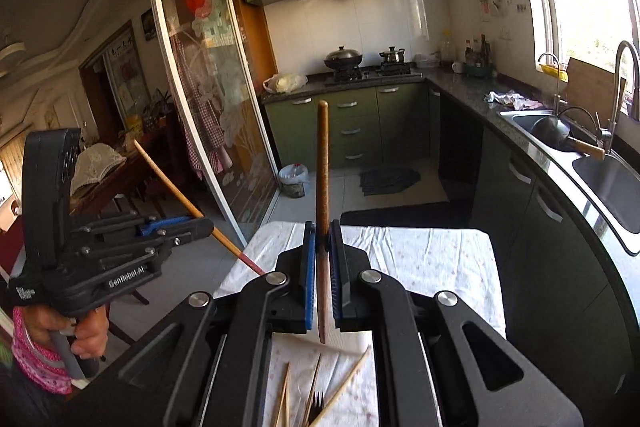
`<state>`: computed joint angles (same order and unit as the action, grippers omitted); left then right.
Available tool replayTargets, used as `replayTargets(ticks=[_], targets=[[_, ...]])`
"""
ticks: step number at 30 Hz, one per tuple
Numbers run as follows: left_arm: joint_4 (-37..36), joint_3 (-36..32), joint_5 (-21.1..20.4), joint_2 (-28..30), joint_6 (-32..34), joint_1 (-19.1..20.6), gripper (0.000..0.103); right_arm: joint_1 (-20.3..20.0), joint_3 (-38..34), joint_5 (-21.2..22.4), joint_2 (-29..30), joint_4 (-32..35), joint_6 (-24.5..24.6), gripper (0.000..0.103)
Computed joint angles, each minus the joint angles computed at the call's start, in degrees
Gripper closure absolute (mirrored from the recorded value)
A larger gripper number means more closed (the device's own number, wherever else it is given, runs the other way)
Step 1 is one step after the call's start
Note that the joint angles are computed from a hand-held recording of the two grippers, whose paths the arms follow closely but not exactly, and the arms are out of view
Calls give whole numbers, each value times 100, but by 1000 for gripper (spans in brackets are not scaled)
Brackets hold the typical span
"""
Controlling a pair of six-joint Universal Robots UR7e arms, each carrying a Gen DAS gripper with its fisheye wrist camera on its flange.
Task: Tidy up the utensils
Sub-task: 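Lift both chopsticks upright, lower them into the white caddy and open both grippers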
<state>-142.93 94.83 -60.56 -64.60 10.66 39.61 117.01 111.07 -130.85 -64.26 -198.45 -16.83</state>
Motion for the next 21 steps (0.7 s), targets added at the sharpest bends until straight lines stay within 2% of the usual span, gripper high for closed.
replayTargets(ticks=[3, 5, 10, 21], targets=[[-244, -141, 6, 319, 135, 55, 96, -95, -432, -33, 276, -294, -256, 96], [-119, -235, -2, 480, 90, 131, 96, -195, -648, -85, 448, -287, -289, 96], [271, -262, -22, 625, -5, 298, 96, -659, -666, 155, 586, -31, 12, 96], [731, -277, 354, 768, -82, 484, 96, -1424, -470, 578, 817, 327, 636, 95]])
